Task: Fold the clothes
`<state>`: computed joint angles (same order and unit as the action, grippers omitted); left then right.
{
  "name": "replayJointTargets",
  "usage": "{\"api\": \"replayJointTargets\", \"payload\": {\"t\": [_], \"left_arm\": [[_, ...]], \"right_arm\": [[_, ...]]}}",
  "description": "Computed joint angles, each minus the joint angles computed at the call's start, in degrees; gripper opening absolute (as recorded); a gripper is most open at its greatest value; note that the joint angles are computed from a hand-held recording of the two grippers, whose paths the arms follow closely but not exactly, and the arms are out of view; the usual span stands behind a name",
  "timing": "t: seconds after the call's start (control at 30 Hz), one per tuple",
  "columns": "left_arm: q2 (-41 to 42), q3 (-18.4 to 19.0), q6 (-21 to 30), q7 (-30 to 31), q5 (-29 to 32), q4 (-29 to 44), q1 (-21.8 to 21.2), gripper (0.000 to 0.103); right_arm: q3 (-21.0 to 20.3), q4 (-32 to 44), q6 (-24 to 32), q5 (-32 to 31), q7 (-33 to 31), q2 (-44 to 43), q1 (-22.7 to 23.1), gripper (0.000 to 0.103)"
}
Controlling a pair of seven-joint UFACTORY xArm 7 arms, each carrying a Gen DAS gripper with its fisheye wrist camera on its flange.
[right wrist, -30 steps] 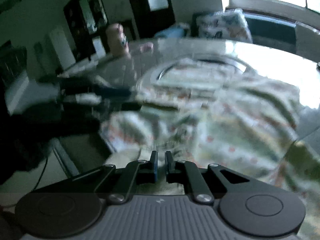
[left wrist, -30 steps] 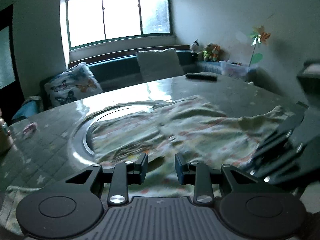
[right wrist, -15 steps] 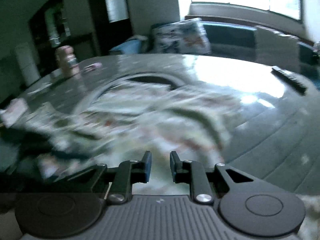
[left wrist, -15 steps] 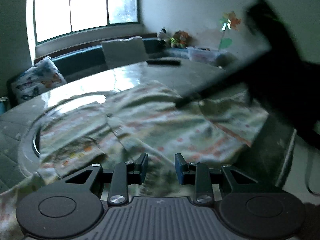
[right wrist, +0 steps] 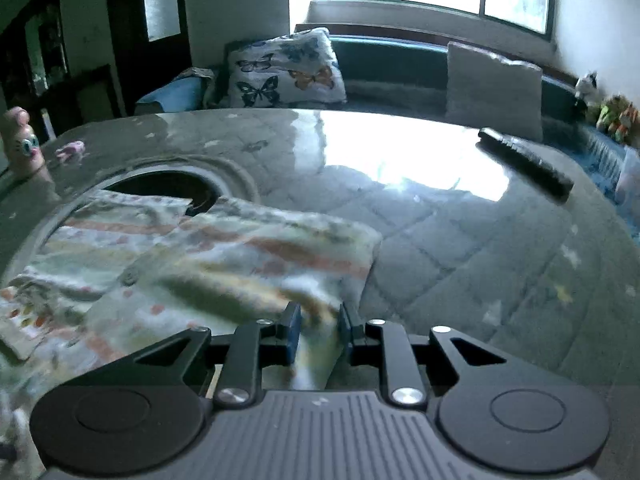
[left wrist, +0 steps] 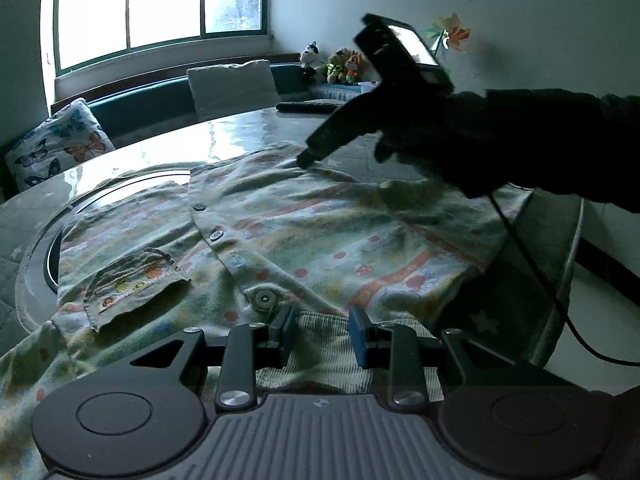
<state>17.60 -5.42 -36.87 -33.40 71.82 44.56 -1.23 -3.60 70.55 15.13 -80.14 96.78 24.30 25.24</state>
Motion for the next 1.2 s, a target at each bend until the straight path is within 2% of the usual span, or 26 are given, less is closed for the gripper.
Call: {"api": "replayJointTargets", "payload": {"t": [0.2,0.33,0.47,0.67,0.8,0.93,1.1,1.2], "left_arm": [[0.4,0.1,-0.3,-1.1,1.3,0.7,0.2,0.032],[0.5,0.3,-0.5,-1.6,1.7,0.9,0.1,0.033],[0.3,0.4,-0.3,-1.3,1.3,0.6,-0.2,0.033],[0.0,0.3,-0.1,-0.9,0.8,0.2,-0.2,0.033],[-0.7,0.2,0.4,-0.8,0.2,-0.3,-0.2,0.034],[-1.4,0.2,0.2,0.5,-1.0,-1.5,-0.2,0.036],[-2.6,0.1,0.1,3.0,-4.1,-2.9,-0.2,0.036],[-3.4,-0.1,-0.1,4.5,-6.4,-3.6,-0.2,0.036]], "right_arm": [[-1.1,5.8,1.1,5.0,-5.6,4.4,-0.9,0.02],[-2.8,8.9,1.4,9.3,-10.2,6.8,0.0,0.025],[-3.8,10.4,2.7,14.4,-16.2,7.4,1.1,0.025],[-5.4,7.0,-3.1,14.9,-17.8,4.8,3.6,0.027],[-5.0,5.9,-3.4,17.9,-22.4,4.7,5.3,0.028],[-6.1,1.9,-5.4,16.3,-21.8,2.0,8.2,0.037],[-4.7,-4.6,-6.4,12.3,-19.8,-2.8,10.1,0.038],[-3.2,-9.3,-6.1,6.6,-14.5,-6.9,11.4,0.041]]}}
